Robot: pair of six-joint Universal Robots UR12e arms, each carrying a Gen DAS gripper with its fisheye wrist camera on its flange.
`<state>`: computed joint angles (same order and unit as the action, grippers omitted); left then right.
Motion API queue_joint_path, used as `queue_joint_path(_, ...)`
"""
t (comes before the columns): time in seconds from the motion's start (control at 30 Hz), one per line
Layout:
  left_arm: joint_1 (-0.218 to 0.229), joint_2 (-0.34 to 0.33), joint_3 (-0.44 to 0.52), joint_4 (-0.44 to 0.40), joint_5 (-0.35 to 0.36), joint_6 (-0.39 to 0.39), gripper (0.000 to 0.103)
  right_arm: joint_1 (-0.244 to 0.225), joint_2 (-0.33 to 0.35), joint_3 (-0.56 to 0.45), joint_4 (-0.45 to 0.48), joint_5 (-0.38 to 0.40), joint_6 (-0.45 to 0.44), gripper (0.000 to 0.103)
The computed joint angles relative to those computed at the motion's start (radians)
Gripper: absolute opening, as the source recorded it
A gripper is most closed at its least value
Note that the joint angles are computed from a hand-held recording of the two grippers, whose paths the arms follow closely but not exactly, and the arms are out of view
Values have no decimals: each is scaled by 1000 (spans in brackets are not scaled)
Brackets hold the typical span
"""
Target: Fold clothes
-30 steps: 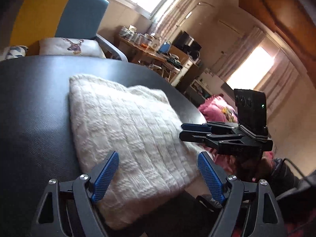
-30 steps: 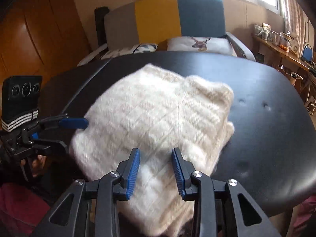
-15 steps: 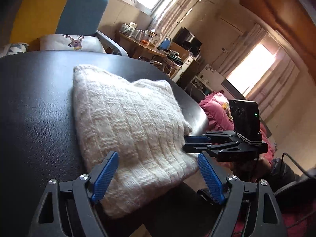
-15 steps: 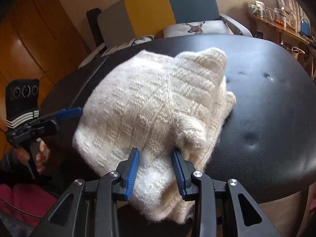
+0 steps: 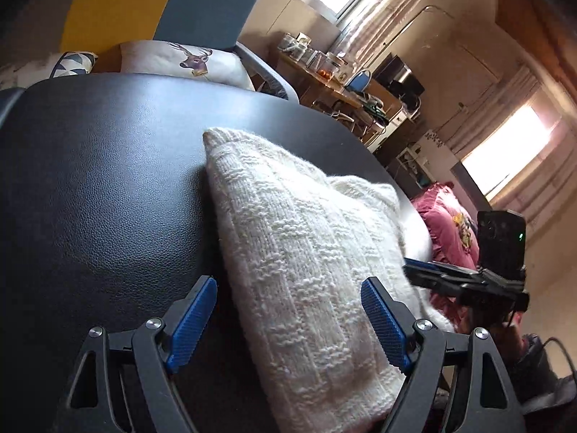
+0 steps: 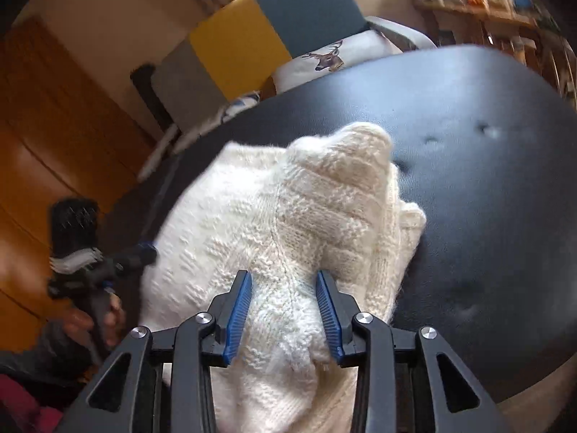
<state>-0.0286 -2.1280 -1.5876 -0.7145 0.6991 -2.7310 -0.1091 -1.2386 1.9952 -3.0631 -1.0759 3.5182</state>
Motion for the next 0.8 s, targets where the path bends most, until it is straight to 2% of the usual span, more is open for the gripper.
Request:
queue_joint_path(0.03, -2, -5, 9, -20, -1, 12, 83, -22, -2, 22, -69, 32, 73, 38)
queue_joint_path(0.1, -3, -16, 26, -62, -18, 29, 86, -52, -18, 57, -122, 24, 154, 39)
queue_joint_path(0.13, -4, -22, 37, -93, -31, 39, 88, -70, -19, 76, -166, 44, 197, 40)
queue_joint_path(0.17, -4, -27, 46, -120, -43, 46, 88, -89, -16, 92, -201, 79, 242, 46)
queue_joint_path(0.27, -5, -43, 75, -199, -80, 64, 97, -123, -1, 115, -227, 176, 306, 52)
queue_joint_path(0.4, -11, -65, 116, -290, -87, 64, 98, -129, 38, 108, -244, 285, 331, 52)
queue_joint_path(0.43, -13, -69, 125, -309, -83, 67, 98, -127, 46, 100, -225, 304, 326, 53)
queue_joint_path(0.5, -17, -75, 139, -346, -79, 82, 98, -120, 47, 82, -115, 297, 268, 57)
queue_joint_path(0.57, -21, -78, 149, -377, -75, 102, 98, -119, 50, 72, -53, 298, 252, 61)
queue_joint_path(0.67, -25, -81, 161, -411, -77, 127, 100, -129, 62, 73, -74, 337, 284, 63)
queue_joint_path(0.73, -25, -86, 171, -443, -82, 136, 100, -132, 82, 70, -121, 363, 320, 65)
queue_joint_path(0.8, -28, -86, 177, -459, -73, 155, 101, -125, 88, 57, -108, 365, 309, 66)
